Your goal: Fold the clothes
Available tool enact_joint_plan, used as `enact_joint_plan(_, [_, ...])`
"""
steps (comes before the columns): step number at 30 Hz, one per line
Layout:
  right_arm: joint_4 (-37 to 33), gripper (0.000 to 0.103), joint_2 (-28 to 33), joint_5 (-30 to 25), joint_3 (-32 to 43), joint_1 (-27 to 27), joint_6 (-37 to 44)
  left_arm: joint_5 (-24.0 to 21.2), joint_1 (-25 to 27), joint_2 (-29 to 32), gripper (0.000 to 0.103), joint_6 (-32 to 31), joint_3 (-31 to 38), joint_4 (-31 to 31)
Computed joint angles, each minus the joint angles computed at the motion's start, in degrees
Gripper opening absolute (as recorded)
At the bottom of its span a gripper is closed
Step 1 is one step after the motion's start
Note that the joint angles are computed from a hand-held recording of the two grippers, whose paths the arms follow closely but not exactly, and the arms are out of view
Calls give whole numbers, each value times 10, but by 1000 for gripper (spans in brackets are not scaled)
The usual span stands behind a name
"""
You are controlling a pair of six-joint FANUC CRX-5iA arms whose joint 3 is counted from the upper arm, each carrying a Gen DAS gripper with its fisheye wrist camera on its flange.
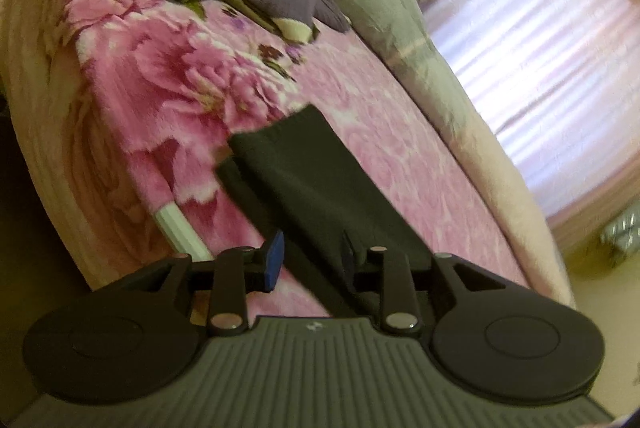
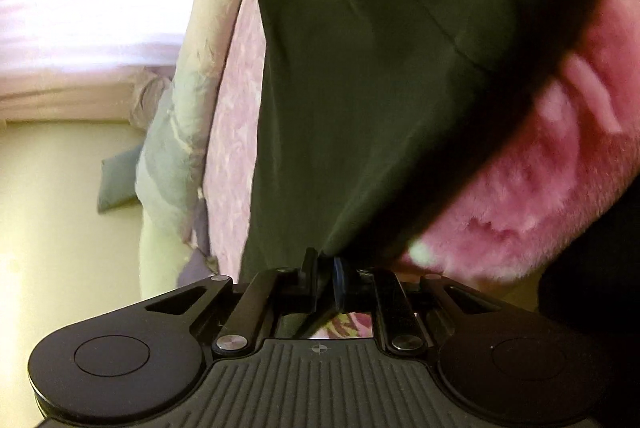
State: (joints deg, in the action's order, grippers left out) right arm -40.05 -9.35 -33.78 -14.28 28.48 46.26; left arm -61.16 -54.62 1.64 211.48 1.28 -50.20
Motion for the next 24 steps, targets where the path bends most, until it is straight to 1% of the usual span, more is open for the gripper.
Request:
enact_joint_plan(2, [9,13,2,0,-3,4,-18,12,15,1,29,4,-4,8])
enact_joint_plan(4, [12,13,4,4,-5,7,-31,28,31,2,29,9,-10,23])
enact_joint_plan(6, [11,13,6,9,-7,9,-38,41,39,1,29,40,-19,22])
enact_joint_plan(7, [12,13,9,11,-4,9,-35,48,40,0,26,59,-24,18])
enact_joint_plan(8, [17,13,12,13,-1,12,-32,53,40,-2,17,81,-30,9])
enact_joint_plan(9, [31,12,12,17,0,19,-33,57,39,-4,3,98,-35,-1])
enact_joint_plan(10, [59,11,11,25,-3,31,-43,60,36,-7,0,107,-39,-12])
enact_joint_plan(11, [90,2,7,36,-8,44,-54,59,29,-10,0,113,-40,-25])
enact_joint_plan(13, [145,2,-7,63,-23,67,-76,41,5,-14,0,108,-35,-64])
enact_joint_plan(15, [190,2,-20,83,-40,86,-98,27,-11,-15,0,75,-30,-80])
enact_joint_plan(17, [216,2,-24,84,-48,96,-112,32,-6,-16,1,60,-34,-66])
enact_joint_plan(19, [232,2,-25,77,-56,106,-131,39,2,-14,1,70,-43,-49])
enact_joint_plan(21, [248,2,-26,72,-64,116,-152,39,-2,-14,1,89,-50,-52])
enact_joint_plan(23, [271,2,-28,75,-71,126,-163,32,-7,-11,1,73,-48,-57])
enact_joint_plan(24, [284,2,-29,76,-73,131,-167,30,-3,-8,1,48,-43,-47])
